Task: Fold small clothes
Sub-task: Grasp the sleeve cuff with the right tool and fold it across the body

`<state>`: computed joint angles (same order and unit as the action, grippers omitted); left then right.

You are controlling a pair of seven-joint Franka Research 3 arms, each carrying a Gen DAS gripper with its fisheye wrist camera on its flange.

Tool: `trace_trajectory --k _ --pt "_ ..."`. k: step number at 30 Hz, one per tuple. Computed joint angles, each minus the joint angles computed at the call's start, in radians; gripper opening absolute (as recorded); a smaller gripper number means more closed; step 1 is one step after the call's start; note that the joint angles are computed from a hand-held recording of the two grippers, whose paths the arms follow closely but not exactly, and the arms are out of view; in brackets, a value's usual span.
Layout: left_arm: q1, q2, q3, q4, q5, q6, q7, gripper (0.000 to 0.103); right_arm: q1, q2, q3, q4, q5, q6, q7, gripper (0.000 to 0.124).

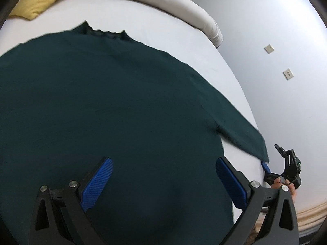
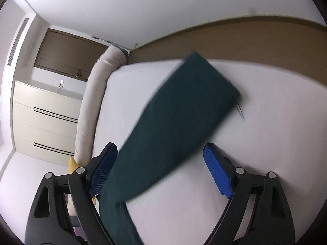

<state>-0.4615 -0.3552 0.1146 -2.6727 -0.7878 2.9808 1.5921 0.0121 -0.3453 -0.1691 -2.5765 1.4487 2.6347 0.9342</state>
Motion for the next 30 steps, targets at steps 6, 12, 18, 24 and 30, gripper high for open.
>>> trace_trajectory --k 6,12,18,24,30 --pt "-0.106 0.015 0.098 0.015 -0.271 0.031 0.217 0.102 -0.017 0.201 0.011 0.163 0.058 0.040 0.011 0.010" --pt "-0.059 -0.036 0.126 -0.009 -0.432 0.010 0.377 0.094 -0.002 0.204 0.094 0.187 -0.085 0.184 0.062 0.006" --pt "0.010 -0.102 0.116 -0.043 -0.545 -0.009 0.499 0.082 0.180 0.181 0.241 0.239 -0.386 0.293 0.146 0.006" --pt "0.121 -0.159 0.113 -0.072 -0.609 -0.036 0.578 0.082 0.392 0.318 0.342 0.392 -0.532 0.259 0.174 0.006" --pt "0.209 -0.131 0.083 -0.056 -0.639 -0.087 0.611 0.082 0.449 0.504 0.386 0.530 -0.441 0.080 0.118 0.028"
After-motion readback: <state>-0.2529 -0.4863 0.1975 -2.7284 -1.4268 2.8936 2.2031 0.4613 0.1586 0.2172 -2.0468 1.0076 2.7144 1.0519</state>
